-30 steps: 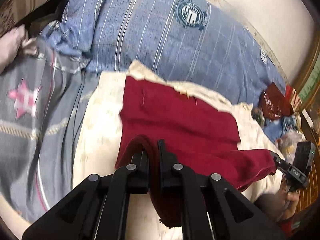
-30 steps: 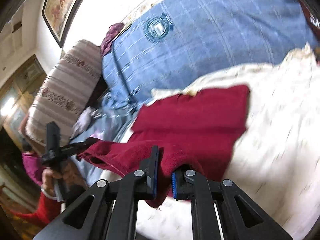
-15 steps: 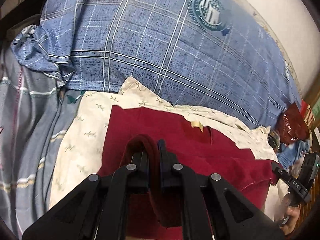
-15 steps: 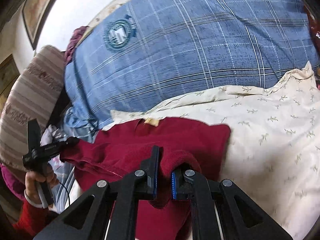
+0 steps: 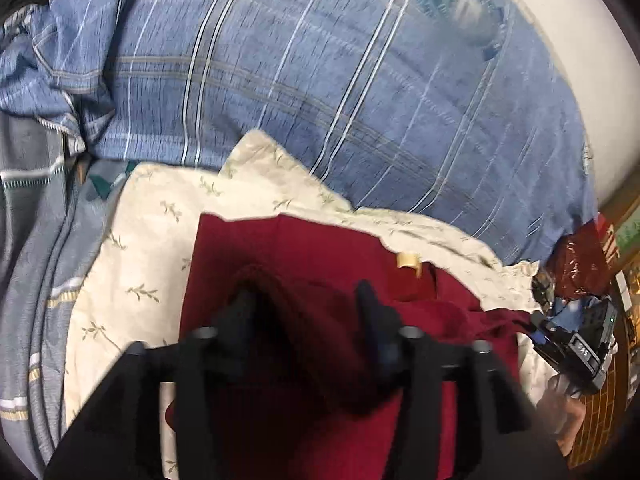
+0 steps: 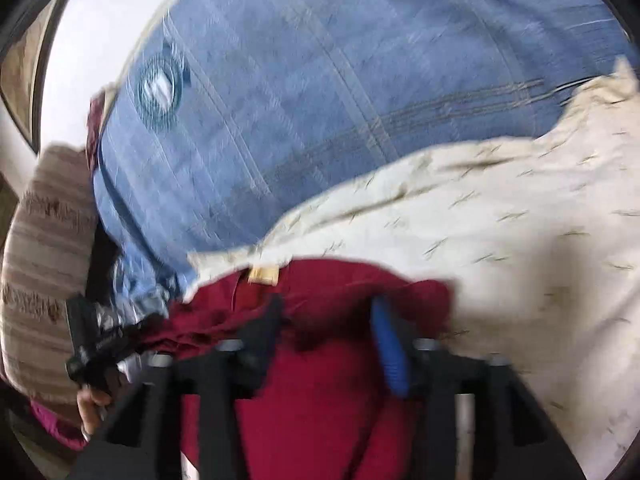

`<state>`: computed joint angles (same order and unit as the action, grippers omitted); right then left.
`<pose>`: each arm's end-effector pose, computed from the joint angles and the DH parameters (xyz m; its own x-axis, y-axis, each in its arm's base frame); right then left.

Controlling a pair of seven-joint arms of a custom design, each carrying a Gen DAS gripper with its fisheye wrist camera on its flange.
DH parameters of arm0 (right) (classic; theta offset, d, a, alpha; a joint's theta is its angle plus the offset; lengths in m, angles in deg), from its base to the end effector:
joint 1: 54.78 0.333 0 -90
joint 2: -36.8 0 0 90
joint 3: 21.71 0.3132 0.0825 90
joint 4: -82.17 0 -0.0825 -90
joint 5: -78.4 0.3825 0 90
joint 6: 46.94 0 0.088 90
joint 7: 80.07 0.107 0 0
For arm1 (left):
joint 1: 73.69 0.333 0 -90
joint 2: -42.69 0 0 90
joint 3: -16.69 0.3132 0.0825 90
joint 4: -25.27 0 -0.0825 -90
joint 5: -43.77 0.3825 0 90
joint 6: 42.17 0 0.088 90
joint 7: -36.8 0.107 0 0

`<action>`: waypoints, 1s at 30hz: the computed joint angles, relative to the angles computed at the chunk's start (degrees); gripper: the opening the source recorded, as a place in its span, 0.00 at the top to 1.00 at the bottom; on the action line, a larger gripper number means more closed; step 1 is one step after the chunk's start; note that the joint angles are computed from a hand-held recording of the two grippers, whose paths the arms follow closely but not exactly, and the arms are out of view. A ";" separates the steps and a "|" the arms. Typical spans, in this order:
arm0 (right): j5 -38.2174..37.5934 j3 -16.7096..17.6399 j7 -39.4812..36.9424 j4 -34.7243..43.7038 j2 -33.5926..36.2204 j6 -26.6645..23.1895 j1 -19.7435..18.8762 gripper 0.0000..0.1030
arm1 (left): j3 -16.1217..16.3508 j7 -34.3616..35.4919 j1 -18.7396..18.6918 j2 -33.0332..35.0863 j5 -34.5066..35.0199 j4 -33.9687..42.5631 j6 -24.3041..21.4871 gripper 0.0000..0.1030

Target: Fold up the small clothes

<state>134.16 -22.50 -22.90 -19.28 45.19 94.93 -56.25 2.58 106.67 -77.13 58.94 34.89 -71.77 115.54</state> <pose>0.6454 -0.0276 0.5333 0.1280 -0.8321 -0.5397 -0.7563 0.2701 -0.5958 0.6624 -0.1823 0.5246 0.0366 -0.9011 0.4320 -0.7630 -0.3044 -0.5703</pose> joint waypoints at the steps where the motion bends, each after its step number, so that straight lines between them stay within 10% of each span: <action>1: -0.17 -0.07 -0.29 -1.73 -1.50 2.21 0.20 0.42 | 2.85 -5.18 -2.26 -1.35 5.63 -1.44 1.74 0.28; 7: -9.00 0.38 -4.21 -3.21 -3.70 1.17 3.31 0.46 | 3.39 -11.57 -2.04 -2.84 10.57 -4.40 5.49 0.20; 18: -30.85 0.18 18.97 19.58 16.88 -2.96 5.02 0.47 | 2.43 -12.24 -0.44 1.34 10.55 -1.11 -1.63 0.20; 25: -20.92 5.62 6.78 9.15 6.38 -2.86 2.72 0.43 | 7.50 -24.37 -2.99 -4.54 20.11 -7.56 1.92 0.19; 30: -24.03 6.34 1.09 11.10 7.87 -5.37 9.50 0.44 | 5.29 -22.47 -0.83 -4.98 16.92 -9.24 1.70 0.19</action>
